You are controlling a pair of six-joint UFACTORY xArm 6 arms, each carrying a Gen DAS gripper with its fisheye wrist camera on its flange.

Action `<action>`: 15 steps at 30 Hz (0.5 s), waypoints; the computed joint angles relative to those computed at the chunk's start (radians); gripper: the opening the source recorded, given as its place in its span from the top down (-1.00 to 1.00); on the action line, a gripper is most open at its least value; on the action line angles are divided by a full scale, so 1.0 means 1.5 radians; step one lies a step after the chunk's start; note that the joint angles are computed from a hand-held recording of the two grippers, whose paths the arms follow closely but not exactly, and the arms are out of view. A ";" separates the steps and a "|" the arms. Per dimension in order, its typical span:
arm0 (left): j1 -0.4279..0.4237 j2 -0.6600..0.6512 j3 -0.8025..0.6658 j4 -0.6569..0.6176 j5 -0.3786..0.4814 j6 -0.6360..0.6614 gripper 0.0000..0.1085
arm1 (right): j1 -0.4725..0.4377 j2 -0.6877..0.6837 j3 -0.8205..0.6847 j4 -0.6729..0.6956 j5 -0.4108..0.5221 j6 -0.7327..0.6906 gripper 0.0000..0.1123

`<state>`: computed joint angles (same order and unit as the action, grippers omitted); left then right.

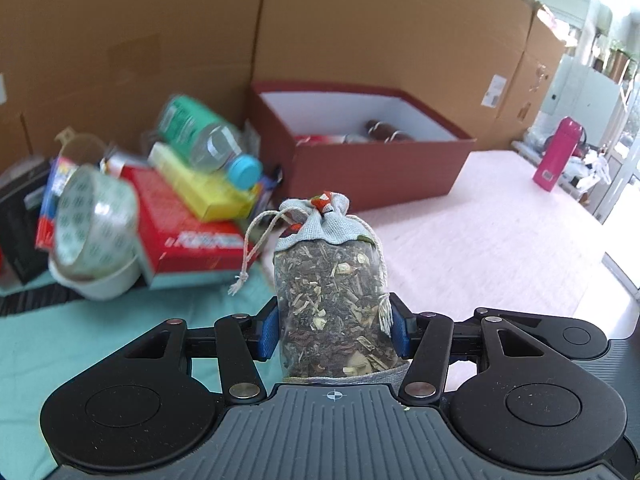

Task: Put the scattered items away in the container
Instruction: 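Lift the herb bag with both grippers and carry it over the brown-red box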

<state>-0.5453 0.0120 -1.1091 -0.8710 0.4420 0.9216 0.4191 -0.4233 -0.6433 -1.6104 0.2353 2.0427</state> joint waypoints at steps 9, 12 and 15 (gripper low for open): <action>-0.056 0.082 -0.133 -0.044 -0.028 0.021 -0.01 | -0.093 -0.054 0.005 -0.019 -0.013 -0.075 -0.04; -0.063 0.127 -0.198 -0.050 -0.026 0.012 -0.01 | -0.130 -0.043 -0.019 -0.044 -0.028 -0.092 -0.04; -0.063 0.178 -0.272 -0.033 -0.020 -0.015 -0.01 | -0.170 -0.011 -0.059 -0.088 -0.055 -0.085 -0.04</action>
<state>-0.6400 0.2790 -1.5170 -0.9205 0.4119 0.8993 0.1638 -0.4397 -0.7323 -1.7423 0.1531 1.9155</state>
